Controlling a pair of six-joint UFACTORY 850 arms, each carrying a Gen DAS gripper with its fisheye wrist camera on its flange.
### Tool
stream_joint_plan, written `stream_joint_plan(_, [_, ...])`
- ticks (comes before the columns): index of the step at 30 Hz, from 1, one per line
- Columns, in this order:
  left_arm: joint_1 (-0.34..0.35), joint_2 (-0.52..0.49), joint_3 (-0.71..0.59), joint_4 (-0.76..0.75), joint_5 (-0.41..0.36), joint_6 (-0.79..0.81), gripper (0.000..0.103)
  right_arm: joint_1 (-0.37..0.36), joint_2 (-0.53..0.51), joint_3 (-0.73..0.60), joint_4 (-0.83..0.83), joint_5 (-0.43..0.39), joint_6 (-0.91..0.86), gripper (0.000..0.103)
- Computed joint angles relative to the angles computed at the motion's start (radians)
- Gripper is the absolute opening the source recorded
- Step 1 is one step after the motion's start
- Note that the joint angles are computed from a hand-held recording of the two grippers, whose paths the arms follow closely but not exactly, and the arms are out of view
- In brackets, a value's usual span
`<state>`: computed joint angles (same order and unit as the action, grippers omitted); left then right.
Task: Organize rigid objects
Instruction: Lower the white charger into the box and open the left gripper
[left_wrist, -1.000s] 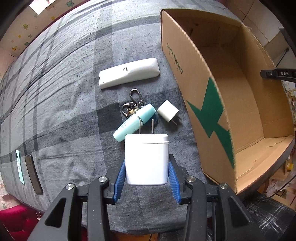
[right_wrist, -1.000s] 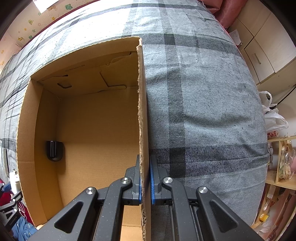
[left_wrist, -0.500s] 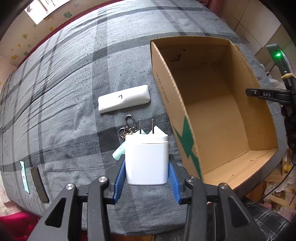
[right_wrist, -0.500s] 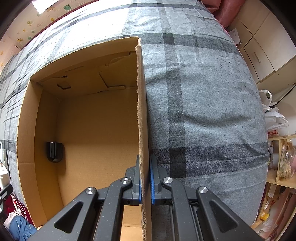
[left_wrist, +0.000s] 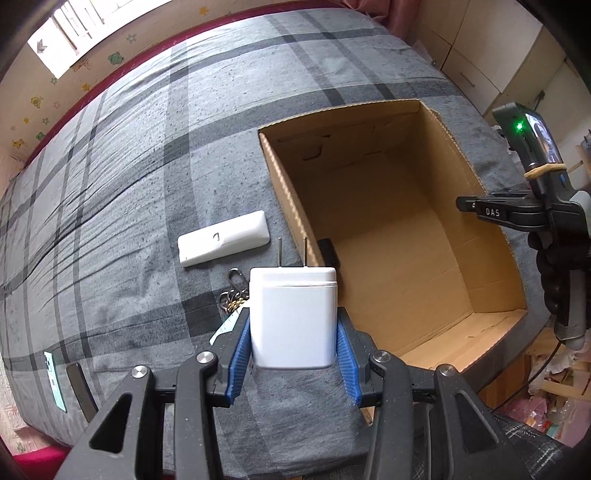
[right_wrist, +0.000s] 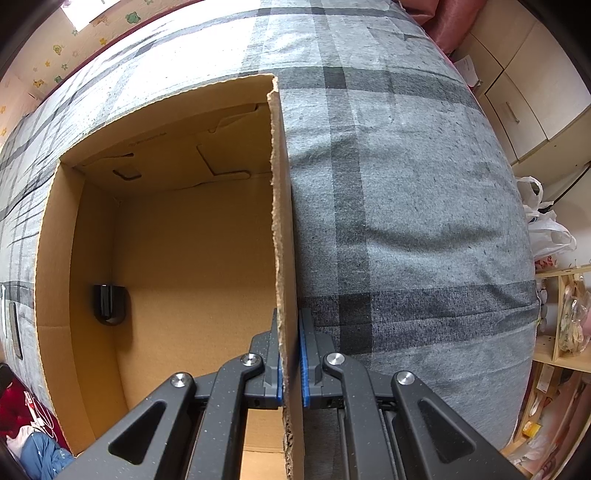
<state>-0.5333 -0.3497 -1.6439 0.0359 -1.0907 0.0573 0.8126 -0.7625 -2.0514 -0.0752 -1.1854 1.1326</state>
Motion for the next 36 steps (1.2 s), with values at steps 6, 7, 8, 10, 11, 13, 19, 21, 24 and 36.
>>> stream_joint_plan(6, [-0.018, -0.027, -0.032, -0.019, 0.005, 0.031, 0.046, 0.001, 0.0, -0.001, -0.001, 0.002, 0.0, 0.005])
stream_joint_plan(7, [-0.022, -0.035, -0.041, -0.022, 0.006, 0.037, 0.046, 0.0, 0.0, -0.001, 0.0, 0.002, 0.001, 0.005])
stream_joint_plan(8, [-0.024, -0.04, -0.047, -0.025, 0.006, 0.041, 0.046, 0.0, 0.001, 0.001, 0.0, 0.003, 0.001, 0.006])
stream_joint_plan(10, [-0.031, -0.054, -0.062, -0.031, 0.006, 0.049, 0.046, 0.0, 0.002, 0.002, 0.001, 0.005, 0.001, 0.006])
stream_joint_plan(11, [-0.034, -0.059, -0.067, -0.033, 0.007, 0.053, 0.046, 0.0, 0.005, 0.006, 0.001, 0.007, 0.0, 0.006])
stream_joint_plan(13, [-0.042, -0.071, -0.08, -0.037, 0.01, 0.064, 0.046, 0.0, 0.006, 0.006, 0.002, 0.009, -0.001, 0.006])
stream_joint_plan(19, [-0.061, -0.11, -0.115, -0.048, 0.015, 0.091, 0.046, -0.001, 0.014, 0.02, 0.003, 0.019, 0.0, 0.006])
stream_joint_plan(21, [-0.065, -0.127, -0.13, -0.049, 0.014, 0.097, 0.046, -0.001, 0.018, 0.028, 0.003, 0.026, 0.001, 0.006])
stream_joint_plan(24, [-0.071, -0.155, -0.156, -0.051, 0.012, 0.101, 0.046, -0.001, 0.021, 0.033, 0.003, 0.031, 0.001, 0.006])
stream_joint_plan(36, [-0.081, -0.286, -0.288, -0.063, -0.018, 0.112, 0.046, -0.003, 0.042, 0.069, 0.006, 0.059, 0.011, 0.006])
